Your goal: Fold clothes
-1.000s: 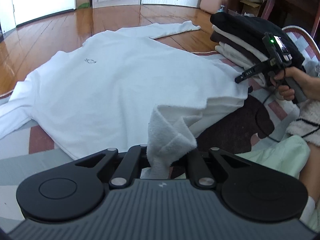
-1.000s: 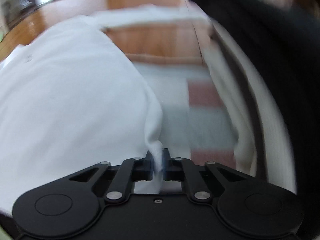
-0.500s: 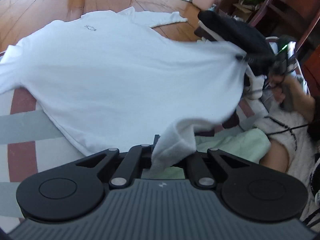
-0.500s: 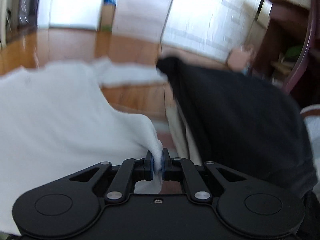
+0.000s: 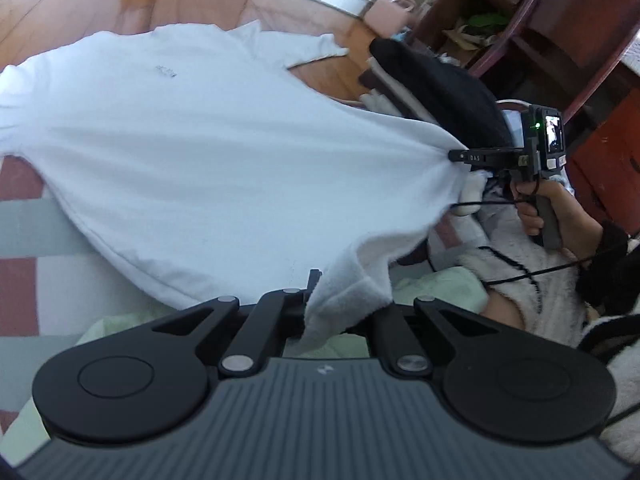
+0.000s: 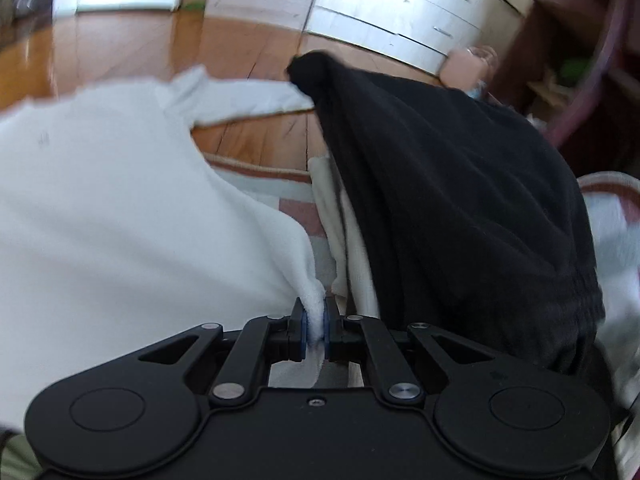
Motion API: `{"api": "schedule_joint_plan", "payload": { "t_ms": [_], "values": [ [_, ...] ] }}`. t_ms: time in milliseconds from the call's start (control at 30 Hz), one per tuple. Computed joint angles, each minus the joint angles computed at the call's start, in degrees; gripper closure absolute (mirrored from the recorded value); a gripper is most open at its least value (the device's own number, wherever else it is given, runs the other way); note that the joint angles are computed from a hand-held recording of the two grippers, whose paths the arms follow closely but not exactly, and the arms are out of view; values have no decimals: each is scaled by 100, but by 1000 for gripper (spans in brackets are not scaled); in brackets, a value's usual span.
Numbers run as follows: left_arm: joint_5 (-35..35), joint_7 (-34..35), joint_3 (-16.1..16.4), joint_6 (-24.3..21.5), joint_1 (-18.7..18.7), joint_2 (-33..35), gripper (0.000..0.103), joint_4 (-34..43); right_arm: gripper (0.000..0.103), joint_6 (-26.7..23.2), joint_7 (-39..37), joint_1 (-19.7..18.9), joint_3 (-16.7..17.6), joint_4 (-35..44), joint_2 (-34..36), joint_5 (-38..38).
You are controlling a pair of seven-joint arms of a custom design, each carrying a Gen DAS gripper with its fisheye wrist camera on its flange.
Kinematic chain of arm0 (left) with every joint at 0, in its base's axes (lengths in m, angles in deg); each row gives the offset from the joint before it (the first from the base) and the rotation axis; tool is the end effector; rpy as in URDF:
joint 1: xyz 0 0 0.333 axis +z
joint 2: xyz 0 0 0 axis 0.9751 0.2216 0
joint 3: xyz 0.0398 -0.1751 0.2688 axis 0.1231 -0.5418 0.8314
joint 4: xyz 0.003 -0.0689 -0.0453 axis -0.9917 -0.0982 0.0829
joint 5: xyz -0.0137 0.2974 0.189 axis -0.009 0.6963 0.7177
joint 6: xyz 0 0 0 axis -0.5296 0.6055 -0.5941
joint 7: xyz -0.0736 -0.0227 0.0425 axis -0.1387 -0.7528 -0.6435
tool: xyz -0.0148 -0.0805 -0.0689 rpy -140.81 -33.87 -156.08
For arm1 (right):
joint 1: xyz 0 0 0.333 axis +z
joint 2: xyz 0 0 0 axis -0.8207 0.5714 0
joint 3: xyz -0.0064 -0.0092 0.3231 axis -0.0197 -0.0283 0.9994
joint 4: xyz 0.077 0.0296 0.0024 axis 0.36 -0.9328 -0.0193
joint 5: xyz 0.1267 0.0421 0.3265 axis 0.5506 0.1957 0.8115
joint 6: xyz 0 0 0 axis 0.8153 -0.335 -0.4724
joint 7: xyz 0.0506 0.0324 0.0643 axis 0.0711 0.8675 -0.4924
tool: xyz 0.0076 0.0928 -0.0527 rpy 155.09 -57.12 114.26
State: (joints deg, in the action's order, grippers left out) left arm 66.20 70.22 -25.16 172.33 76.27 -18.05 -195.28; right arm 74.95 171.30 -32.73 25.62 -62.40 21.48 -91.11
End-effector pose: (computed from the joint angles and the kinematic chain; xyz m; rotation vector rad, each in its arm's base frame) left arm 0.5141 -0.3197 0.4665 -1.8931 1.9918 -1.3279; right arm 0.6270 0.1894 0.4714 -2.0584 1.6529 -0.9532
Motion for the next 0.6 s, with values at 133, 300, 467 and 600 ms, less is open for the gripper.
{"api": "schedule_joint_plan", "payload": {
  "t_ms": [133, 300, 467, 600],
  "values": [
    [376, -124, 303, 35, -216, 98, 100, 30, 96, -325, 167, 291, -161, 230, 289, -1470],
    [226, -389, 636, 258, -290, 1, 100, -83, 96, 187, -638, -389, 414, 141, -62, 593],
    [159, -234, 261, -133, 399, -461, 100, 155, 96, 1096, -147, 155, -170, 220, -420, -293],
    [-1382, 884, -742, -905, 1275, -584, 100, 297, 96, 315, -1263, -189, 400, -185, -731, 686]
  ]
}}
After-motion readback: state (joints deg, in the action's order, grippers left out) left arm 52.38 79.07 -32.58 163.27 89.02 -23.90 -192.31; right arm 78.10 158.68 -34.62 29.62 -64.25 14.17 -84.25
